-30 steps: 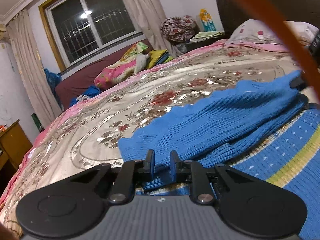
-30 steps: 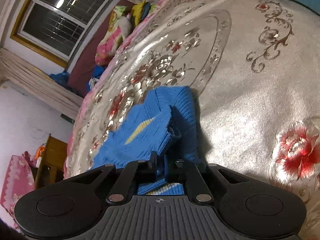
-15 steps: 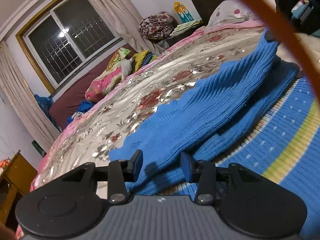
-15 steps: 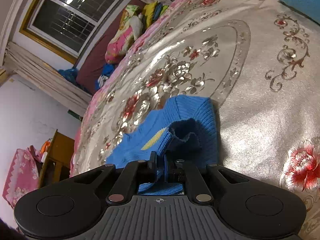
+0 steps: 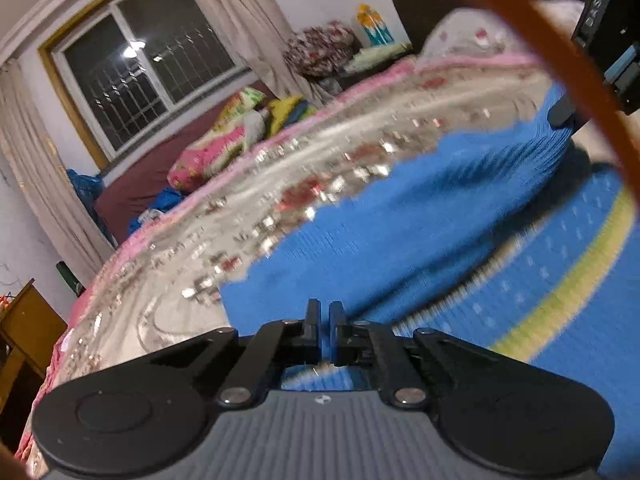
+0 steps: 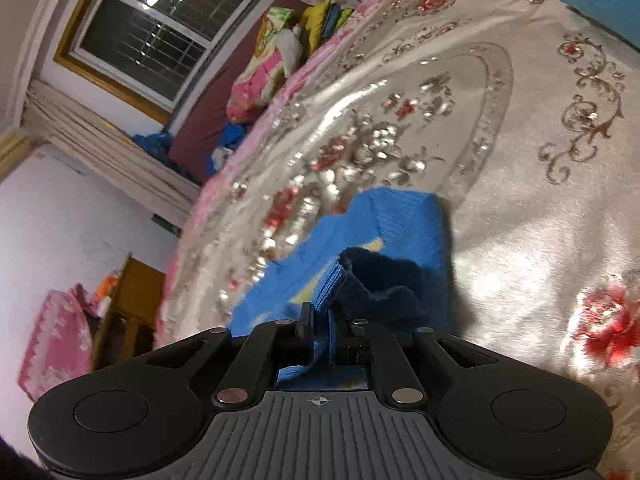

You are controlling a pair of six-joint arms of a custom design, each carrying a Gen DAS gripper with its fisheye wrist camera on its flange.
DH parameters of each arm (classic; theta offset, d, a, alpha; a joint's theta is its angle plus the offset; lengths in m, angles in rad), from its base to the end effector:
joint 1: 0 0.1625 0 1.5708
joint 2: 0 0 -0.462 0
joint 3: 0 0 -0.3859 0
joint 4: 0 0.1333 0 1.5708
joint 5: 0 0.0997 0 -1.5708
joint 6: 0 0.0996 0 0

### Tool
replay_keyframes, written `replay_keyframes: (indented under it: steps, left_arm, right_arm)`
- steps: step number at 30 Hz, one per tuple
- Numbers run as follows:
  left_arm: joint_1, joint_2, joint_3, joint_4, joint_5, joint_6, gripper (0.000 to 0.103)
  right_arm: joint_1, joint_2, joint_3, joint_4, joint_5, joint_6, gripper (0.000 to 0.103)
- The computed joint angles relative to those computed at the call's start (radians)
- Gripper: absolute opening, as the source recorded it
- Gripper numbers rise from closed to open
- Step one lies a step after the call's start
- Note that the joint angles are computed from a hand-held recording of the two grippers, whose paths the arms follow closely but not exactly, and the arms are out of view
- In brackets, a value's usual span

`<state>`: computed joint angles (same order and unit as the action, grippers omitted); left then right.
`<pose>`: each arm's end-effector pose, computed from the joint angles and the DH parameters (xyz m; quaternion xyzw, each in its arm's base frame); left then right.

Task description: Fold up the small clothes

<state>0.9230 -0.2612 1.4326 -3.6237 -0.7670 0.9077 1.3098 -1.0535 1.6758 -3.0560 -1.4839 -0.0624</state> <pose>-0.2669 -0.6924 -0.0407 0.4652 0.7102 -0.3435 0.4017 -0.0389 -0.6958 0.3503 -0.0719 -0.9048 0.4187 0.0283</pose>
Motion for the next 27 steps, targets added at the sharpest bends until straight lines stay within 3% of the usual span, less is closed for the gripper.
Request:
replay_keyframes:
  steps: [5, 13, 19, 23, 27]
  left_arm:
    - [-0.002, -0.035, 0.067, 0.045, -0.006, -0.062, 0.014]
    - [-0.018, -0.063, 0.099, 0.0, -0.032, -0.146, 0.014]
    - [-0.018, -0.049, 0.067, -0.019, -0.045, -0.152, 0.015]
    - [-0.012, -0.044, 0.053, 0.001, -0.049, -0.178, 0.015]
    - [-0.01, -0.038, 0.045, 0.007, -0.051, -0.198, 0.015]
  right_arm:
    - [0.001, 0.03, -0.015, 0.048, -0.129, -0.038, 0.011]
    - [-0.001, -0.004, 0.019, -0.008, -0.108, -0.064, 0.014]
    - [0.013, 0.024, -0.022, -0.048, -0.149, -0.091, 0.015]
    - [0.031, 0.063, -0.063, -0.105, -0.22, -0.178, 0.022]
    - [0.023, 0.076, -0.11, -0.036, -0.199, -0.203, 0.025]
